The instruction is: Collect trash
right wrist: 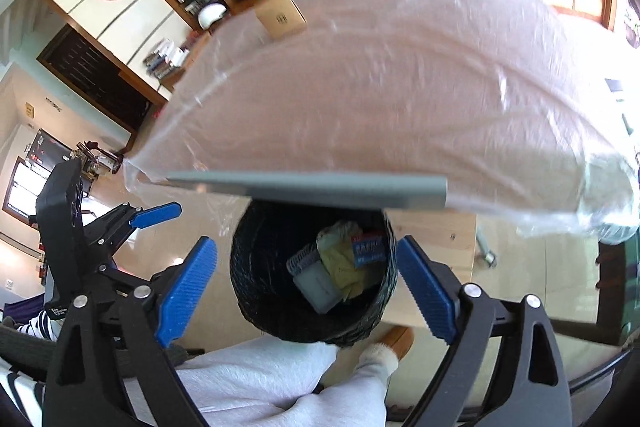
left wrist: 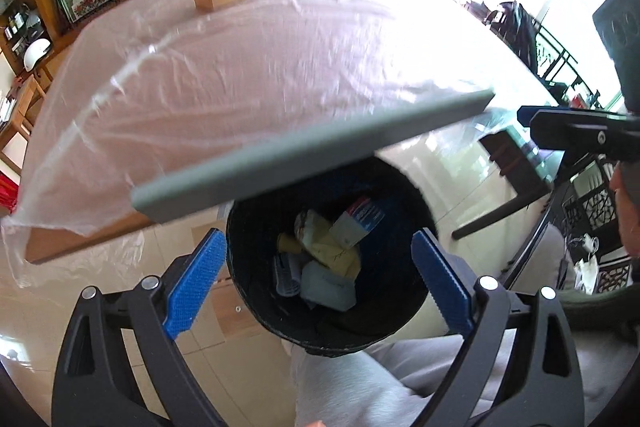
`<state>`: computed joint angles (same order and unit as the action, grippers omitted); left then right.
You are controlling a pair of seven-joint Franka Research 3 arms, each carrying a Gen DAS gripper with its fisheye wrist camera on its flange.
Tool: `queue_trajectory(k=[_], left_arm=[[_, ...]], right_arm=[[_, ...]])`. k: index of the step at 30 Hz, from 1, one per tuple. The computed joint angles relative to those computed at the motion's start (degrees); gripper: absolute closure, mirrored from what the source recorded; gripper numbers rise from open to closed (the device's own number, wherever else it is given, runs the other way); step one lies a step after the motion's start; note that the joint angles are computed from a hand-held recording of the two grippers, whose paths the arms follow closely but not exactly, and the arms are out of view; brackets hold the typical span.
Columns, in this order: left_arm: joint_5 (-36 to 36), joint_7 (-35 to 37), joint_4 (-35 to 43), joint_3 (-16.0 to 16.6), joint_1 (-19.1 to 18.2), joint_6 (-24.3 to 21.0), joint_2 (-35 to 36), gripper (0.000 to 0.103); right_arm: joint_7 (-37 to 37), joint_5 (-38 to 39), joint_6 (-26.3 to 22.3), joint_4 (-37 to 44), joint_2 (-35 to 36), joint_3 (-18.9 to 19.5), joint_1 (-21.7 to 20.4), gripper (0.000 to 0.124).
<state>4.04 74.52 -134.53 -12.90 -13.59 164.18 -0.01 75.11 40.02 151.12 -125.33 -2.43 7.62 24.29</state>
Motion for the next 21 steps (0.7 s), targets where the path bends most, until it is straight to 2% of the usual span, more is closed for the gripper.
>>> queue_trajectory(k=[1,4,8,11,13,16,18,20,21], left_arm=[[1.76,-1.49,0.21,0.05,0.07,0.23,-0.36,0.008],[13.27,-12.27,1.08,0.25,0.93,1.38,-1.29,0.008],[24.28,-24.24,4.07,0.50,2.25,0.49,-1.02,0.006],[28.99,-29.33,7.42,1.45,3.19,-1.24,0.66,0.006],[29.13,-30.14,9.78,2.37,3.87,-1.39,2.64,0.006],[28.68,-30.72,14.11,4.09,4.98,-1.00,6.79,0.006],[28.12,-30.37,18.08,5.18,5.57,-2.04,10.29,0.006],[27.59,-29.85,23.07,6.58,6.05,-3.06,14.44,0.006],[27.14,-29.41,25.14,7.00,6.24,-3.79,16.07,0.006]], right_arm=[[0.17,-0.23,0.79,-0.03,-0.30,0.11,0.07,0.031],[3.26,-3.95,4.96,-0.28,-1.09,0.65,0.28,0.030],[12.47,-16.34,12.15,-1.03,-0.99,1.64,-0.29,0.025],[20.51,-27.14,14.83,0.94,1.65,1.29,-1.38,0.025],[24.98,-32.08,15.78,3.95,4.99,0.06,-1.88,0.025],[29.36,-38.16,15.19,11.21,11.94,-3.12,-1.72,0.025],[33.85,-44.63,12.40,17.99,17.33,-7.06,-0.06,0.025],[30.76,-40.81,10.82,24.40,22.56,-6.16,-2.21,0.025],[32.61,-41.40,9.16,28.61,25.67,-8.00,-1.51,0.025]])
